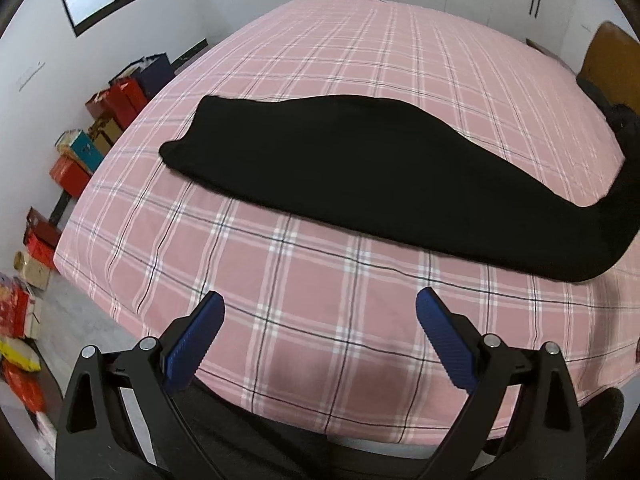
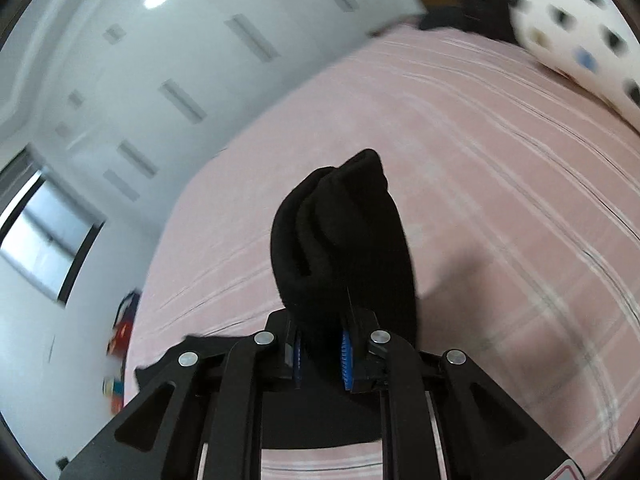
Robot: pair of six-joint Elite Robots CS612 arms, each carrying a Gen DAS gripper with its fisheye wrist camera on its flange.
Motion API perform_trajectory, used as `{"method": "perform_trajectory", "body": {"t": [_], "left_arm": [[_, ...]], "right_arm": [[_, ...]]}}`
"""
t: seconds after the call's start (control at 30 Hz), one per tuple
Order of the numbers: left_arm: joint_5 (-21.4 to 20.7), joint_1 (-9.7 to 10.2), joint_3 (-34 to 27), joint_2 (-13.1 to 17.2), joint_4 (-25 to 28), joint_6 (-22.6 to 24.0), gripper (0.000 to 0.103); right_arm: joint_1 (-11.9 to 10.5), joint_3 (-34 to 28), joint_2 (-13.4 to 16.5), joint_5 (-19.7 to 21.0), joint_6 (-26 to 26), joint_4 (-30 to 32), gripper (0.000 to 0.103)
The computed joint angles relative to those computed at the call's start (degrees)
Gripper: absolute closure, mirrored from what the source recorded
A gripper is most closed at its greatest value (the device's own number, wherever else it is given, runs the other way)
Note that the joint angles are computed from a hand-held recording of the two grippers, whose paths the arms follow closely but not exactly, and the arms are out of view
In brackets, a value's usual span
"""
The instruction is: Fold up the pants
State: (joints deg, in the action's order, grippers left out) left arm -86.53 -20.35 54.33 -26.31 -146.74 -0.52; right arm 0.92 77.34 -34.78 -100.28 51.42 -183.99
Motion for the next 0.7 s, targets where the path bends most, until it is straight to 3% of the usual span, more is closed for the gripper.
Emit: {"method": "perform_trajectory", "body": {"t": [0.2,0.37,0.57,0.7], "left_arm": [[-1.42,1.71,1.19,-0.35,-1.41,-1.95,0.009],[-2.09,3.27,2.03,-0.56,-2.16,-3.66,0.009],[-2.31,4.69,2.67,-0.58,-2.48,-4.89,0.009],[-2.43,5.33,2.75,-0.52,-2.48,-4.82,0.009]], "right_arm": [[2.86,-14.58,5.62,3.2,-8.13,10.15,0.09],[4.98,-29.17,13.16,6.7,-12.9,22.77,0.09],[6.86,-46.87,22.95,8.98,-15.89,39.08,0.09],[7.81,-55.73,27.85,8.48,-15.91,47.42,0.09]]}}
